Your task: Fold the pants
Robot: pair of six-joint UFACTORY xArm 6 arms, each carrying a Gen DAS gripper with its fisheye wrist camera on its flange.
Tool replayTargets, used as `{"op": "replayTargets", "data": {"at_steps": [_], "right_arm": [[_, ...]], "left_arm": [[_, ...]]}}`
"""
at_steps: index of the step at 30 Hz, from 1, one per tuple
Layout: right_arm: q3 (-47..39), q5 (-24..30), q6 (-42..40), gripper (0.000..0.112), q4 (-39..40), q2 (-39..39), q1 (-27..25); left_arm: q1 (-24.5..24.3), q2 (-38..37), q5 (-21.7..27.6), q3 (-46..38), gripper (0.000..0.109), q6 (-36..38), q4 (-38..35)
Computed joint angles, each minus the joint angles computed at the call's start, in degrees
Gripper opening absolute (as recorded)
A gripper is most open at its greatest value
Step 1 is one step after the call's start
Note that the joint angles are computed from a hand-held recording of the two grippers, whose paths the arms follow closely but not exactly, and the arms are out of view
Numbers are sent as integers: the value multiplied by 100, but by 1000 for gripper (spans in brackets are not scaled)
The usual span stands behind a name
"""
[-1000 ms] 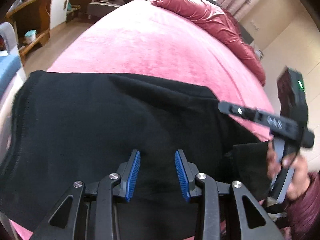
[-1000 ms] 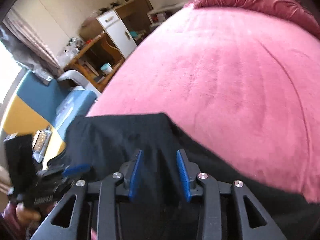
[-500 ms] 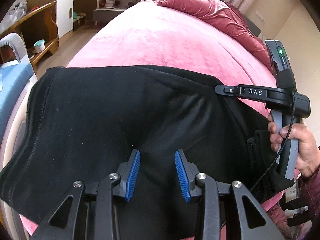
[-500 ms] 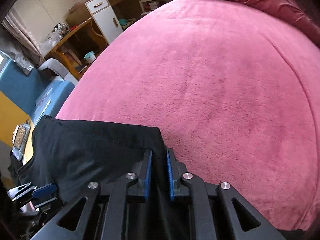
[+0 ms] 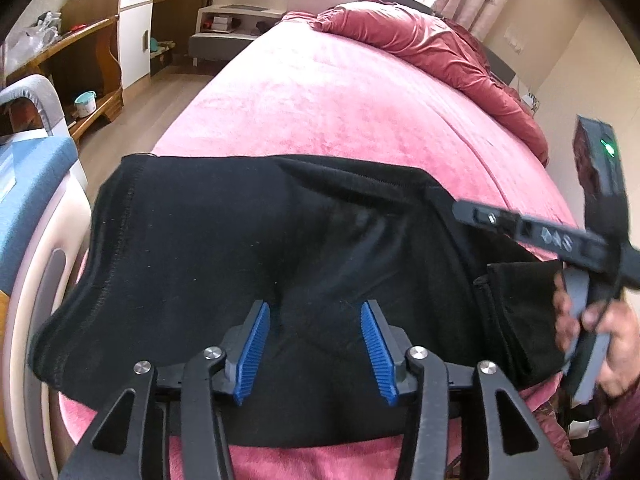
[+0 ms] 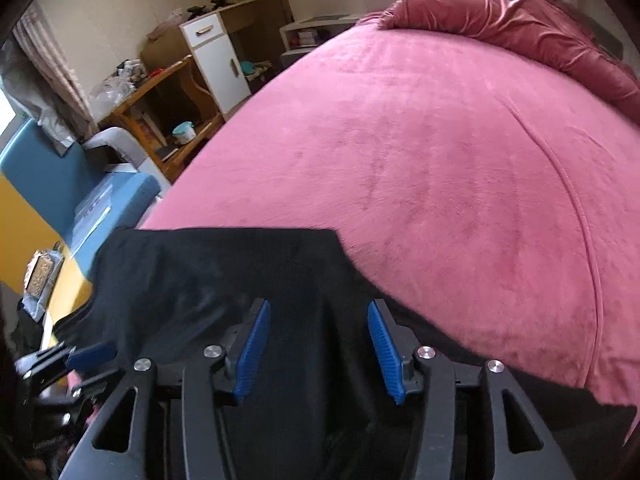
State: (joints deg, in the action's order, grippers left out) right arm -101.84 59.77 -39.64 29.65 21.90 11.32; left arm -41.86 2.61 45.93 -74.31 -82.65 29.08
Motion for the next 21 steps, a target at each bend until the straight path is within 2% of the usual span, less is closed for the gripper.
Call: {"op": "replayTargets", "data": {"at_steps": [6, 9, 10, 14, 16, 18, 19, 21], "right_arm": [[1281, 171, -704, 52, 289, -1038, -116], [1733, 269, -838, 52, 353, -1389, -221], [1880, 288, -864, 52, 376, -1501, -259], [2324, 424, -921, 52, 415, -1845, -402], [2523, 535, -957, 52, 466, -2006, -496], [2670, 552, -987, 53, 493, -2110, -537], [2767, 573, -1009, 54, 496, -2186, -570], [2922, 593, -1034, 55, 441, -2309, -612]], "left_arm": [[-24, -372, 14, 254, 53, -3, 64], [75, -806, -251, 668, 55, -51, 0], [153, -1082, -448, 950, 57, -164, 10], [414, -2056, -725, 1833, 64, -454, 91], [552, -2607, -585, 2293, 64, -635, 111], [763, -3029, -767, 2757, 64, -649, -122], [954, -3326, -1049, 3143, 64, -560, -466], [1103, -3553, -1183, 3454, 63, -459, -704]]}}
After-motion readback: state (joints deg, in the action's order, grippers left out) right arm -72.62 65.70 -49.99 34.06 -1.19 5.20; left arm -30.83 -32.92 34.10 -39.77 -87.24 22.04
